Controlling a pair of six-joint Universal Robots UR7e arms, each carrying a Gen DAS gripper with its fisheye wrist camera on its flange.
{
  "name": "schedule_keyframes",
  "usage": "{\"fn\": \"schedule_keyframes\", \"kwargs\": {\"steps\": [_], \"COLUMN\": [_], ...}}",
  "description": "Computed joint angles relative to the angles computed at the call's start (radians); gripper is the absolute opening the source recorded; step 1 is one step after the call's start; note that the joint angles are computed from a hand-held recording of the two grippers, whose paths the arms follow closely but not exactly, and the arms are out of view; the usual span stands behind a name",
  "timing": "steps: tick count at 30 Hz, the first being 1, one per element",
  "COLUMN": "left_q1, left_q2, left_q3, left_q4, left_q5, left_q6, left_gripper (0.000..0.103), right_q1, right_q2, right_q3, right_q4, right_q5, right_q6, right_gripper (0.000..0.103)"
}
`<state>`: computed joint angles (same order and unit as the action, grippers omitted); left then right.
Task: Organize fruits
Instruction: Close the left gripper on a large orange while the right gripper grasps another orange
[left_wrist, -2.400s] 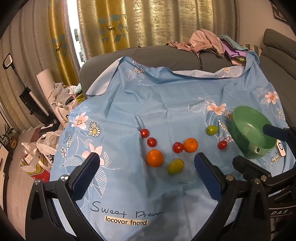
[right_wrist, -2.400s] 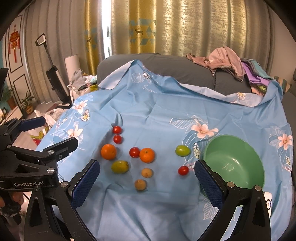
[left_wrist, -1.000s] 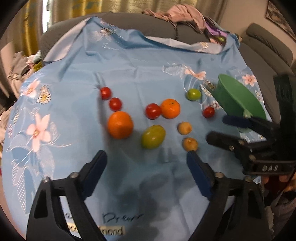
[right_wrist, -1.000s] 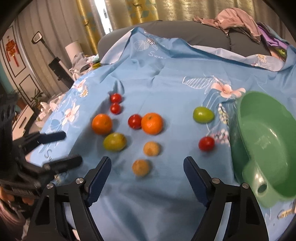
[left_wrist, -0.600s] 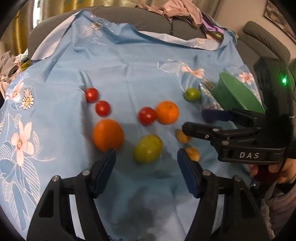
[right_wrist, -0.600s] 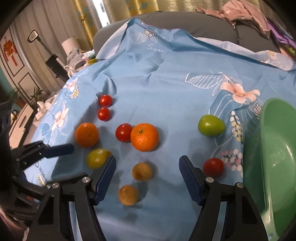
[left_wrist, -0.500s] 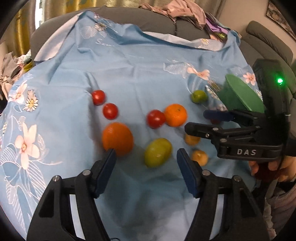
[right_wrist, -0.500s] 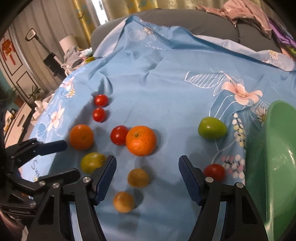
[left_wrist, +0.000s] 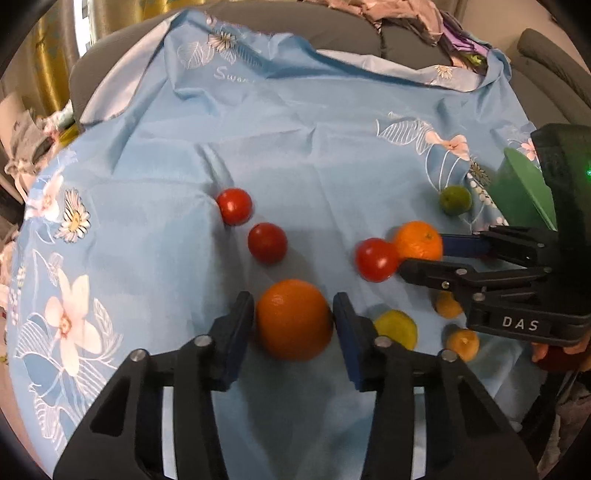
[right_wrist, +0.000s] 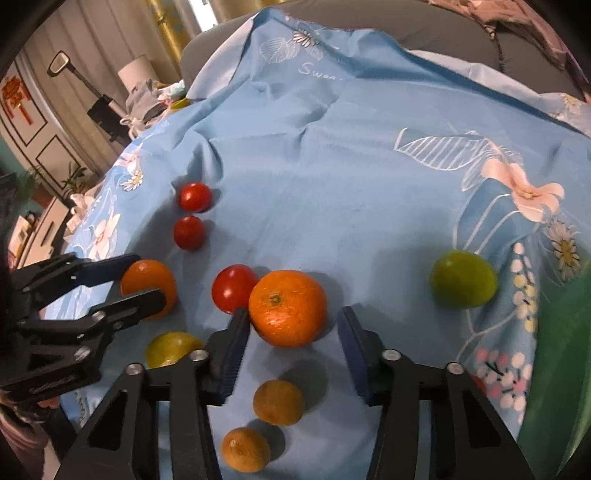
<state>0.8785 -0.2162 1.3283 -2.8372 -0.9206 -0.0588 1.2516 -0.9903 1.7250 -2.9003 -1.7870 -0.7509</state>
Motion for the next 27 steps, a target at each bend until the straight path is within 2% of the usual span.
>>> {"fn": "schedule_keyframes", "kwargs": {"steps": [7, 8, 11, 13, 16, 20, 22, 25, 27], "left_q1": [0.003, 0.0, -0.013, -0.026, -0.033, -0.019, -0.01, -0.002, 0.0], "left_q2": [-0.01, -0.018, -0.045, -0.058, -0.048, -0.022, -0.005, 0.009, 0.027], "left_q3": [0.01, 0.02, 0.055, 0.077, 0.066, 0.028, -0.002, -0.032, -0.066], "left_q4": [-0.018, -0.028, -0.076, -0.118, -0.103, -0.04, -0.001, 0.012, 0.036], "left_q5": [-0.017, -0.026, -0.056, -0.069, -0.05, -0.027, -0.012, -0.027, -0.032], "left_q6": [-0.025, -0.029, -0.023, 0.0, 0.002, -0.014, -0.016, -0.008, 0.0], "left_gripper": [0.042, 0.04, 0.025, 0.025, 0.026, 0.051, 0.053, 0.055, 0.051], "right_q1": [0.001, -0.002, -0.007, -0.016, -0.024, -0.035, -0.044, -0.046, -0.046], "right_q2": [-0.004, -0.014, -0.058, -0.101, -0.143, -0.172, -0.186, -0.189, -0.187], "right_q3": [0.016, 0.025, 0.063, 0.1, 0.134, 0.163, 0.177, 0.182, 0.18], "right_q4": [-0.045, -0.048, -0.076, -0.1, -0.12, -0.129, -0.127, -0.126, -0.124], "right_q5": [0.013, 0.027, 0.064, 0.102, 0.116, 0.129, 0.154, 0.17, 0.172], "right_q6": [-0.014, -0.011, -0.005, -0.005, -0.006, 0.002, 0.006, 0.01, 0.01], "right_gripper": [0.042, 0.042, 0.042, 0.042, 0.042, 0.042, 0.042, 0.042, 0.042]}}
